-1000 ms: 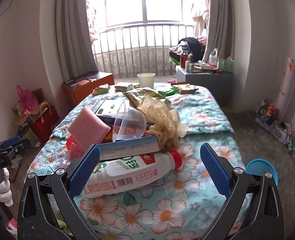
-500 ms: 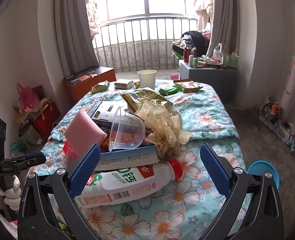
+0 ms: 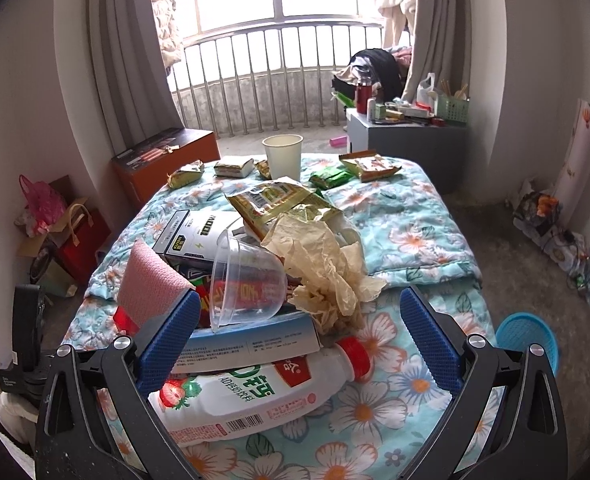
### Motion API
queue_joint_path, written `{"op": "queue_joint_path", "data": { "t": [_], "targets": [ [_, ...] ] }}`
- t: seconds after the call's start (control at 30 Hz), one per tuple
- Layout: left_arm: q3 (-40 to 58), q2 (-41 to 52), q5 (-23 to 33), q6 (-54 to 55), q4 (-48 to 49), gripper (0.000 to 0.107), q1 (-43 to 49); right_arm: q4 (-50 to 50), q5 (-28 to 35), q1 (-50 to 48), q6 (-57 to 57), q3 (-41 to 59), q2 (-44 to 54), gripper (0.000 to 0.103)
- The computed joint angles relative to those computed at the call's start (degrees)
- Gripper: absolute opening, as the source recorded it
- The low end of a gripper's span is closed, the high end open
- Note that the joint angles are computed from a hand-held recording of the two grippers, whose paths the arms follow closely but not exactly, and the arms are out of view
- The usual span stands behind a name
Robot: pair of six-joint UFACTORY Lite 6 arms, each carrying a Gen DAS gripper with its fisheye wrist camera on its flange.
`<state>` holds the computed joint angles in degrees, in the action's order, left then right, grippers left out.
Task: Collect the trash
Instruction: 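Close the left tool on the clear plastic bag beside the pink sponge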
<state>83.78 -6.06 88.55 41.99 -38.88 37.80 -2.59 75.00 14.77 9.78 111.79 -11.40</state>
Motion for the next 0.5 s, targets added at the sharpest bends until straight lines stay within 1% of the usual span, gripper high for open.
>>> {"op": "queue_joint_path", "data": {
  "t": [0.07, 0.1, 0.2, 0.3, 0.37, 0.43, 0.5],
  "targets": [
    [2.4, 0.9, 2.8, 0.7, -1.0, 0.010, 2.8, -1.7, 0.6, 1.5, 0.7, 1.7, 1.4, 0.095],
    [3.6, 1.8, 2.8, 1.3, -0.9, 0.009, 3.6, -2.3, 0.9, 2.0, 0.9, 2.5, 2.1, 0.095],
    [8.0, 3.1, 6.5, 2.9, -0.3, 0.007, 8.4, -3.7, 1.2, 2.5, 1.0, 4.3, 4.2, 0.095],
    [11.4, 4.7, 8.9, 3.6, 0.7, 0.007, 11.8, -3.5, 1.0, 2.1, 0.7, 4.7, 5.9, 0.091],
    [11.8, 4.6, 9.6, 4.9, 0.9, 0.007, 13.8, -3.5, 0.4, 2.0, 0.3, 4.5, 7.1, 0.090],
    [10.5, 3.2, 8.7, 5.7, 1.4, 0.007, 14.3, -3.0, 0.1, 1.0, 0.1, 4.8, 8.6, 0.087],
    [10.4, 2.8, 9.3, 6.3, 1.0, 0.007, 15.0, 1.2, 0.5, -2.5, -0.2, 6.3, 10.5, 0.086]
  ]
}}
